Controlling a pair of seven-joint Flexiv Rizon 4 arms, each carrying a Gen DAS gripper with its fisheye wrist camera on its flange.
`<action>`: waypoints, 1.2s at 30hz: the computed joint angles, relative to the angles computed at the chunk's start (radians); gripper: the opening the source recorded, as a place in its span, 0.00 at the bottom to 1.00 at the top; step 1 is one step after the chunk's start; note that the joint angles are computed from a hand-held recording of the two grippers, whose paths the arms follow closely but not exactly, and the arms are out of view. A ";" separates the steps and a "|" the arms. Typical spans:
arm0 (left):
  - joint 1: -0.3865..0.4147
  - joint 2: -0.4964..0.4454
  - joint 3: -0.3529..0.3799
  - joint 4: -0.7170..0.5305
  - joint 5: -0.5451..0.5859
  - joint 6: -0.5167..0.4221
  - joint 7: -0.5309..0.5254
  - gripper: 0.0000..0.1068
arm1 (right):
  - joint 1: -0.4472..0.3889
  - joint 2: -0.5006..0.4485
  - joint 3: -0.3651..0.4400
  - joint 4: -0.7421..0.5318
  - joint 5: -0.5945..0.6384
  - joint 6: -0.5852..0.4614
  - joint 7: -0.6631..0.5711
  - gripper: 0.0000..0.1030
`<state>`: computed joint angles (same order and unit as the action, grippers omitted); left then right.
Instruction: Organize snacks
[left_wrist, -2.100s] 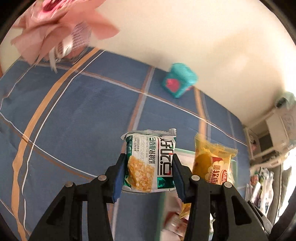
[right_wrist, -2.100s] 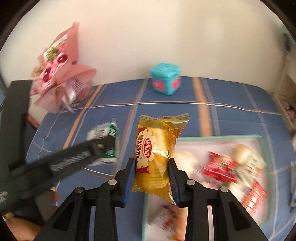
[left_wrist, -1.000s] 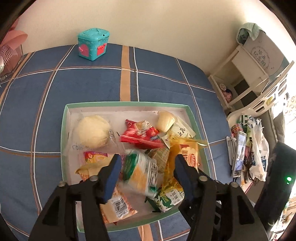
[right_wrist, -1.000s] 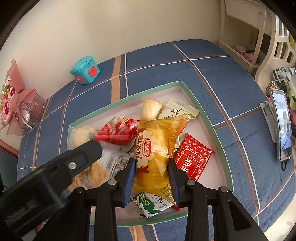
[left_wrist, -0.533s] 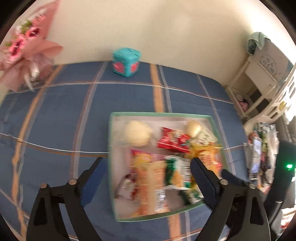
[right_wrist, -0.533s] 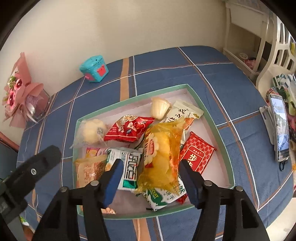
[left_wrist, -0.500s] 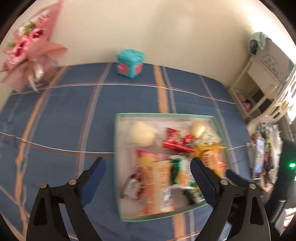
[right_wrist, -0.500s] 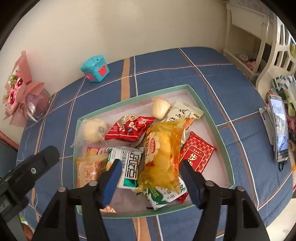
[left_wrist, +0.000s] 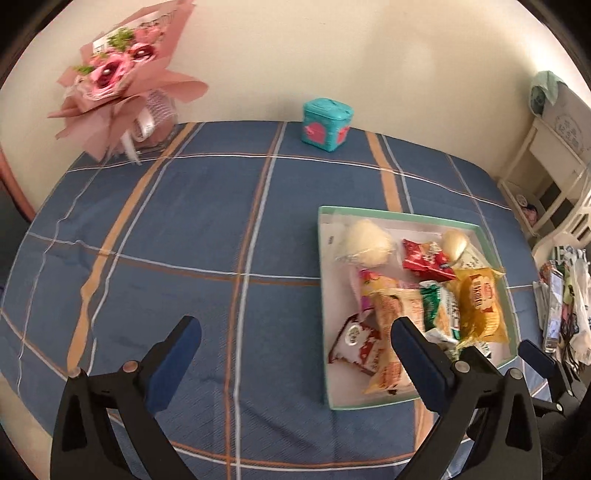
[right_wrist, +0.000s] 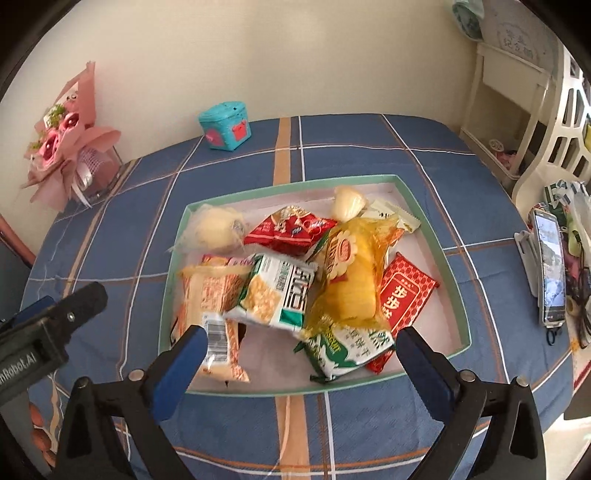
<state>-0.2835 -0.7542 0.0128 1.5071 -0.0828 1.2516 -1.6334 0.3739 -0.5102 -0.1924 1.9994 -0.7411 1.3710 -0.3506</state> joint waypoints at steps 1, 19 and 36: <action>-0.010 0.005 0.019 0.006 0.009 -0.004 -0.014 0.96 | 0.002 0.001 0.001 0.004 0.000 0.002 0.001 1.00; -0.058 0.071 0.139 0.032 0.248 -0.221 -0.223 0.96 | 0.033 0.027 0.017 0.061 -0.008 -0.008 0.033 1.00; 0.014 0.083 0.070 0.060 0.191 -0.240 -0.185 0.96 | 0.016 0.022 0.039 0.053 0.007 -0.002 0.035 1.00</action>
